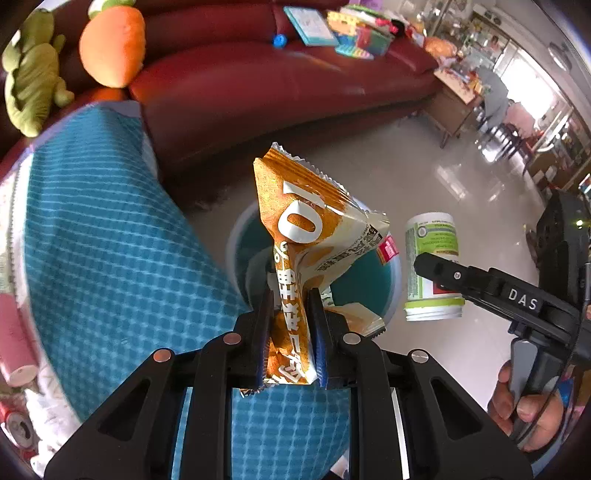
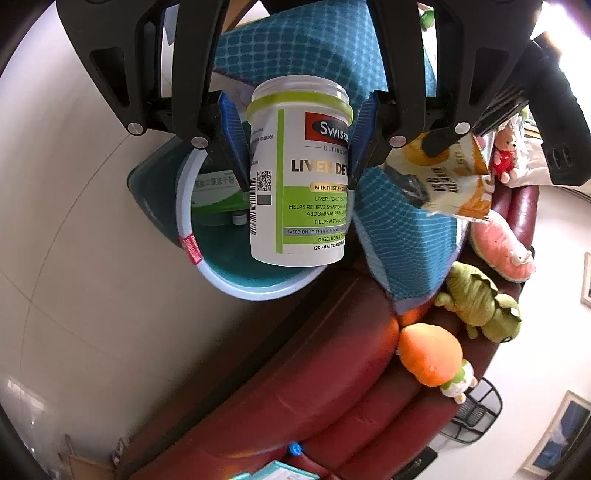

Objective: Collect trash
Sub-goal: 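Carry the supplement bottle and snack bag over the bin and release both, then return both tools to the table and reach toward the remaining trash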

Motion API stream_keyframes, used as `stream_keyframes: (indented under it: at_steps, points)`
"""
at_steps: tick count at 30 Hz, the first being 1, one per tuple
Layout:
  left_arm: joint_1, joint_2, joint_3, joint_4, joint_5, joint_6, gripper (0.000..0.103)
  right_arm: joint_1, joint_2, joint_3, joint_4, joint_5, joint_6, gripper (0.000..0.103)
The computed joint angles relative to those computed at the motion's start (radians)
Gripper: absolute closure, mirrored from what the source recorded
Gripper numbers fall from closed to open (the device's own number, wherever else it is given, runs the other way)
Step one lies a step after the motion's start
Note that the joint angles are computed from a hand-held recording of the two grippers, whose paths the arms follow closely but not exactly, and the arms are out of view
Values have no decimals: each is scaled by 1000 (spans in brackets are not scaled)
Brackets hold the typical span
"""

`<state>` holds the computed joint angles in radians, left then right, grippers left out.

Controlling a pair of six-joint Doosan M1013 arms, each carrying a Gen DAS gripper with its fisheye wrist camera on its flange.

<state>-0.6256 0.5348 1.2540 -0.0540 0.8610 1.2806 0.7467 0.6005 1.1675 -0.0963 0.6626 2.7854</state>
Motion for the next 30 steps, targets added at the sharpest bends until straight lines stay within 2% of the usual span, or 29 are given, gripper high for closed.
stream_keyframes:
  at_steps: [2,4,6,7,9,11,19,22,30]
  points:
    - [0,25,-24,-18,18,15,80,-8,12,-10,22,12,-19,54]
    - [-3,48,-46,-11,37,15,72,-12,15,-7,29,18,-24,54]
    - [-5,63,-61,-1,50,11,54,-16,23,-17,28,32,-25,54]
    - [-6,66,-63,-4,51,17,50,-18,28,-22,29,38,-26,54]
    - [-8,68,-60,14,47,12,34,-20,37,-34,34,50,-32,54]
    - [-10,68,-56,35,45,1,28,-24,44,-39,48,56,-44,54]
    - [14,41,-9,-20,34,-4,17,-26,70,-74,67,86,-70,53]
    - [20,27,8,-32,27,-15,15,-28,77,-83,93,92,-80,27]
    - [42,-15,58,-65,4,8,14,-12,82,-120,38,162,-53,27]
